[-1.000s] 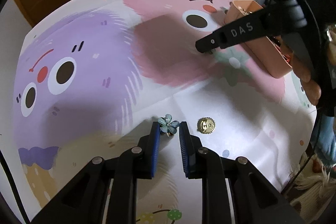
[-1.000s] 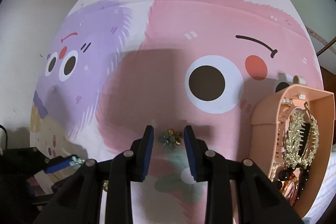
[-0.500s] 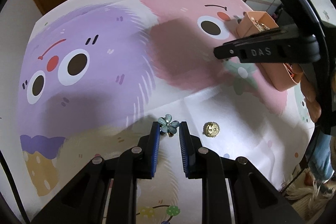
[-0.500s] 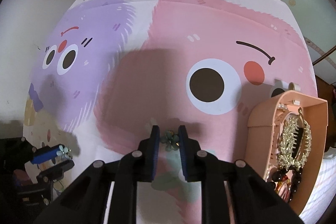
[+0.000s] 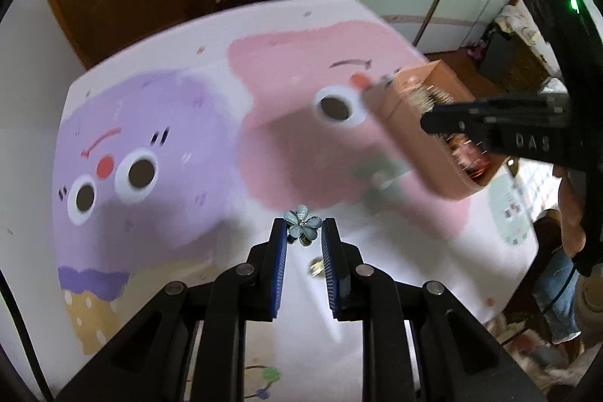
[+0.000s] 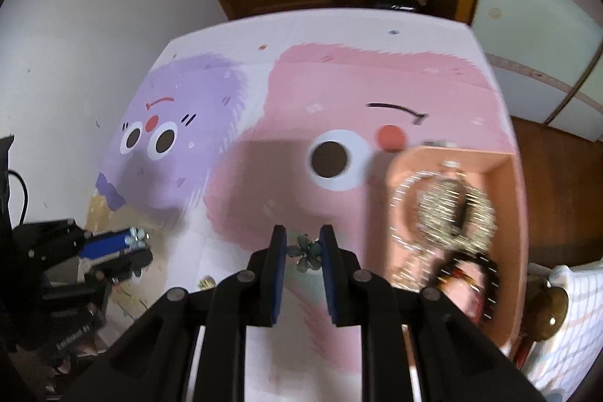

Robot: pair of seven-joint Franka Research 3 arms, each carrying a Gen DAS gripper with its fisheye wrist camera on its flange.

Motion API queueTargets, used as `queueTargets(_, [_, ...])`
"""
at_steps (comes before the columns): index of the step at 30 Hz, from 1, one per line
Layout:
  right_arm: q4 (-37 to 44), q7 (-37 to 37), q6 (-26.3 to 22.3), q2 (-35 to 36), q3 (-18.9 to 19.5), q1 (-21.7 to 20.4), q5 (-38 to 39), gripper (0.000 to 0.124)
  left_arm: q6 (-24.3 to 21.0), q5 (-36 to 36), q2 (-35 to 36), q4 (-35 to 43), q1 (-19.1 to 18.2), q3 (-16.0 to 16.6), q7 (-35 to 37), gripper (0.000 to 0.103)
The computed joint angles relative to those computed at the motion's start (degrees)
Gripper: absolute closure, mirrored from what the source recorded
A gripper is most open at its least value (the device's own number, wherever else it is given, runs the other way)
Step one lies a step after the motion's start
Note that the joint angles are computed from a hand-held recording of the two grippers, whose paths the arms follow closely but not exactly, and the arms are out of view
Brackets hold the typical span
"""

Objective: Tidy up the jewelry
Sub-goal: 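Carry both flower charms into the pink tray and open both tools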

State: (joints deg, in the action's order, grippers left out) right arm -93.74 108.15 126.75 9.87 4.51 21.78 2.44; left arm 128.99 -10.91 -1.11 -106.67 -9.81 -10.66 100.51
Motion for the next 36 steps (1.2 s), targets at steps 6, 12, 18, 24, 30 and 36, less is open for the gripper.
queueTargets(6, [-10.00,1.11,1.14,-10.04,-1.07,-3.11,-0.94,0.106,0.37,-1.65,2.86,5.97,-2.33,-2.12,0.56,0.086])
queueTargets(12, [-18.19,3.85,3.33,-16.21,-1.06,-6.58,0.22,0.106,-0.57,-1.79,8.81,13.43,-4.96,-4.83,-0.81,0.086])
queueTargets(18, [-23.41,6.28,6.02,-17.79,-1.20,-8.88,3.71,0.106,-1.44,1.24,14.54,18.46,-7.70,-6.72,-2.69,0.086])
queueTargets(24, [-26.83,5.99,8.85,-17.98,-1.21,-9.25,7.26,0.106,-3.59,4.35,18.43,22.30,-9.05,-7.13,-5.01,0.086])
queueTargets(30, [-27.67,5.94,9.96,-17.42,-0.74,-9.19,7.39,0.106,-3.88,5.47,19.56,23.48,-9.55,-7.49,-5.81,0.086])
queueTargets(36, [-27.87,7.30,10.27,-17.47,-0.28,-9.10,5.38,0.106,-4.14,6.01,20.36,24.21,-9.88,-7.65,-6.16,0.086])
